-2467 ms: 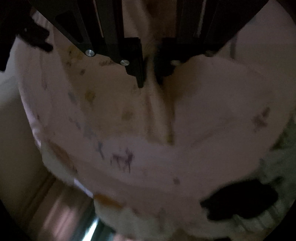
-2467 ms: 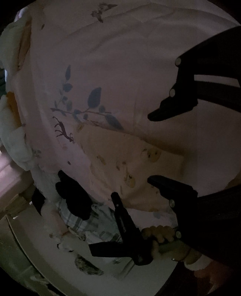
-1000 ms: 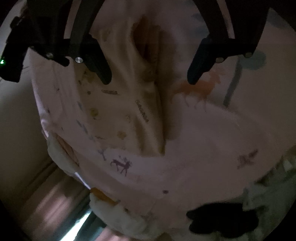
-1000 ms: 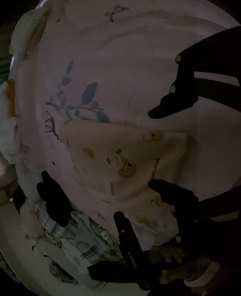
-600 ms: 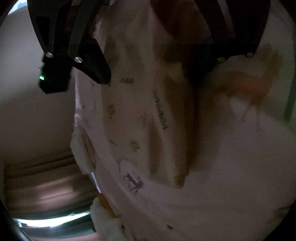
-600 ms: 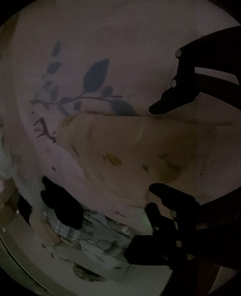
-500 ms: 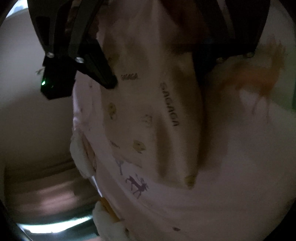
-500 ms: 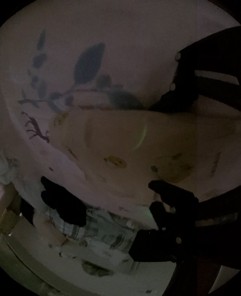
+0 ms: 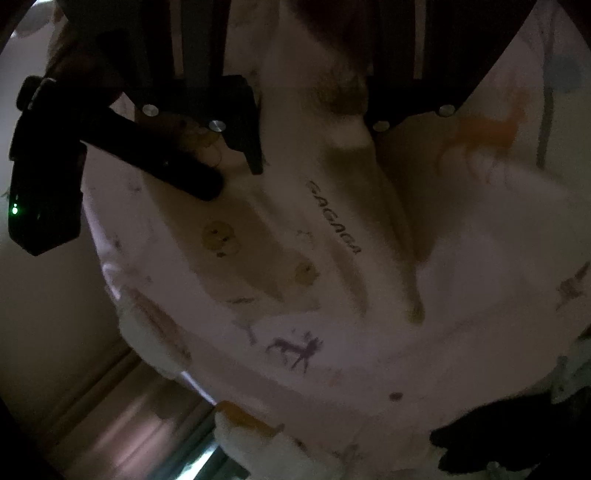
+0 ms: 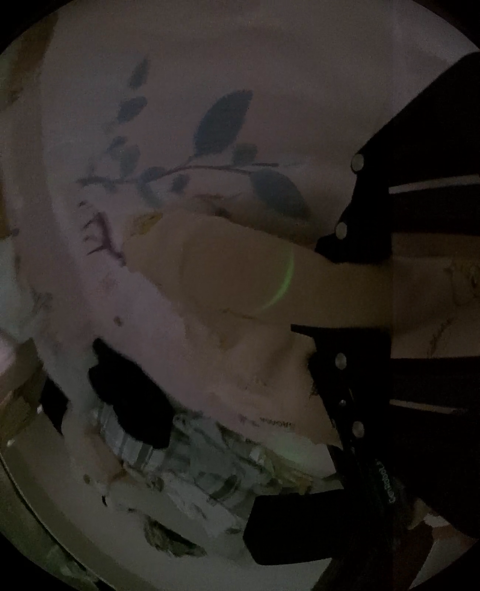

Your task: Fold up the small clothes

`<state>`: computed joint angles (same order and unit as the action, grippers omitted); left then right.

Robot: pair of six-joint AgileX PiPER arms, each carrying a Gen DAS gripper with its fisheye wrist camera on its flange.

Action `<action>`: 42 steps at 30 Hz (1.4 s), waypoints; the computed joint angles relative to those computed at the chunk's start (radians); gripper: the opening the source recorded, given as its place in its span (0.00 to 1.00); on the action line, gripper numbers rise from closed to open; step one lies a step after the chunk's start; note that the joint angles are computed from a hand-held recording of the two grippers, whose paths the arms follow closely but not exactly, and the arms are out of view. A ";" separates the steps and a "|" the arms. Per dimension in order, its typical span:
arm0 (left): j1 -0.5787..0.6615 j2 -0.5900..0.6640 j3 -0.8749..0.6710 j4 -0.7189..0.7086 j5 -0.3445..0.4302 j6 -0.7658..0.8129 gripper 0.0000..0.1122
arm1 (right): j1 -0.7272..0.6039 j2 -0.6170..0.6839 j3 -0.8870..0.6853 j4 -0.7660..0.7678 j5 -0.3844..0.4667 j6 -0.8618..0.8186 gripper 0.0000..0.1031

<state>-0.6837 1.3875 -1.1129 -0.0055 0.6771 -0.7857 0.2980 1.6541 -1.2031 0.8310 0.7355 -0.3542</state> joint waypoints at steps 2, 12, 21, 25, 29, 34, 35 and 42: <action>-0.044 -0.015 -0.072 0.087 0.058 -0.059 0.32 | -0.016 -0.040 -0.020 -0.019 0.026 0.011 0.24; -0.303 0.089 -0.511 0.391 0.314 -0.241 0.32 | -0.192 -0.273 -0.127 -0.025 0.190 0.011 0.24; -0.413 0.206 -0.614 0.484 0.311 -0.273 0.32 | -0.412 -0.361 -0.100 0.032 0.309 -0.101 0.24; -0.378 0.225 -0.517 0.436 0.217 -0.290 0.32 | -0.438 -0.354 -0.031 0.022 0.290 -0.140 0.24; -0.348 0.252 -0.379 0.413 0.111 -0.316 0.32 | -0.398 -0.301 0.075 -0.002 0.197 -0.224 0.25; -0.291 0.310 -0.248 0.319 0.001 -0.256 0.33 | -0.337 -0.183 0.187 -0.013 0.067 -0.294 0.25; -0.279 0.317 -0.224 0.305 -0.027 -0.246 0.35 | -0.325 -0.153 0.202 -0.019 0.043 -0.302 0.26; -0.234 0.238 -0.054 0.186 -0.244 -0.156 0.40 | -0.396 -0.098 0.299 0.169 0.020 -0.535 0.29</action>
